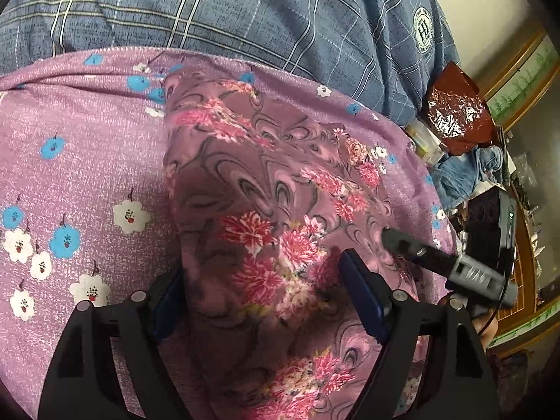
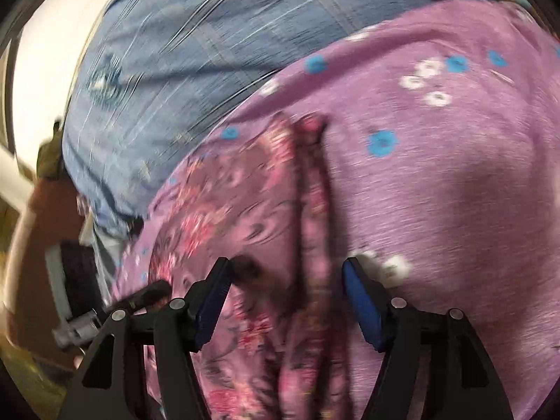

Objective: Fold small clothes
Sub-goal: 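Grasp the end of the folded floral strip with the right gripper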

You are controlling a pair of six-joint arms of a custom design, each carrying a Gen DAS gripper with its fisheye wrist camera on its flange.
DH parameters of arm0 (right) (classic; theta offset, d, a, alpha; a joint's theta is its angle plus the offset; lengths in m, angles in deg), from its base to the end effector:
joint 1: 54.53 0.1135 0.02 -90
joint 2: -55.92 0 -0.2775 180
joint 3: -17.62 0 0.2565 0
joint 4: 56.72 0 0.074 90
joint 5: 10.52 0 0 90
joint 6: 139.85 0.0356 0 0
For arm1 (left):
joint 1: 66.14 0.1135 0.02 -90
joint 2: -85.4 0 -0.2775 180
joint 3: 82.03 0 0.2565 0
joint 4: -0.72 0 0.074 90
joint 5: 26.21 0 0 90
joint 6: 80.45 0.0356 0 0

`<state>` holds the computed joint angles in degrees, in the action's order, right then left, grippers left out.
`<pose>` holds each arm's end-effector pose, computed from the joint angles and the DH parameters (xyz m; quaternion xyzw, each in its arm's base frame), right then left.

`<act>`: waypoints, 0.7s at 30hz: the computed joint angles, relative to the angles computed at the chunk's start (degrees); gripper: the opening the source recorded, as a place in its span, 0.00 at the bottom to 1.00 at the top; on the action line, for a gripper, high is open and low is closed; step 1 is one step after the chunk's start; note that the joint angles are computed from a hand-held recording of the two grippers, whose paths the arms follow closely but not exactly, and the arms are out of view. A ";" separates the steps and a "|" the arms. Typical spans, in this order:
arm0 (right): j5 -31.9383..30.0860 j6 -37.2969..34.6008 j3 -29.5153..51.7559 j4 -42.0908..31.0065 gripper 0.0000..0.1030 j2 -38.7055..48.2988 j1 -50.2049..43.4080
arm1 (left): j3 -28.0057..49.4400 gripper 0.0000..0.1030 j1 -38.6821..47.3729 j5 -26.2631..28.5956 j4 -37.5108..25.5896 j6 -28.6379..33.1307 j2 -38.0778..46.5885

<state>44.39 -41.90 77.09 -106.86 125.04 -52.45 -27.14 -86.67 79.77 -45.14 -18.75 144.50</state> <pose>0.2250 0.0286 0.2407 -0.0313 0.9234 0.3116 0.2221 0.1864 -0.0803 0.2498 -0.0157 0.9319 -0.2587 0.2539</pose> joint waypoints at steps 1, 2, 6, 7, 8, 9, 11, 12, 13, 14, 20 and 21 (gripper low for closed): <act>4.87 0.47 -0.15 0.64 0.63 -1.22 3.44 | 0.40 0.80 -0.49 -1.13 -0.37 -0.01 0.69; 9.02 0.88 -0.41 1.28 0.63 -2.52 6.09 | 0.99 0.80 -1.22 -3.05 -1.41 -0.36 1.56; 20.32 2.76 0.98 2.57 0.64 -6.64 10.61 | 1.62 0.80 -1.43 -3.74 -2.41 -0.88 2.07; 24.15 4.94 1.14 4.26 0.65 -7.82 11.77 | 1.65 0.80 -1.32 -3.82 -2.58 -0.79 2.06; 25.01 5.63 1.43 5.19 0.62 -7.94 11.97 | 1.57 0.80 -1.14 -3.72 -2.63 -0.73 1.93; 24.60 5.89 1.69 5.68 0.59 -7.98 12.13 | 1.46 0.81 -0.72 -3.38 -2.81 -0.60 1.70; 22.26 5.98 3.56 6.23 0.25 -5.86 13.65 | 1.21 0.80 -0.47 -3.15 -2.78 -0.45 1.53; 22.46 5.71 4.75 5.98 0.16 -3.91 14.95 | 1.18 0.81 -0.53 -3.37 -2.75 -0.24 1.56; 23.48 5.05 6.47 4.74 0.10 -0.72 16.46 | 1.18 0.81 -0.73 -3.76 -2.78 -0.13 1.55; 24.60 4.81 7.77 3.34 0.09 2.73 17.30 | 1.40 0.81 -1.13 -4.21 -2.81 -0.27 1.80; 22.05 8.44 12.76 2.61 0.17 9.30 14.30 | 2.06 0.81 -1.82 -5.21 -3.67 -0.87 2.09; 22.90 8.57 13.15 3.04 0.17 8.93 14.51 | 1.88 0.81 -1.49 -4.94 -3.81 -0.71 1.86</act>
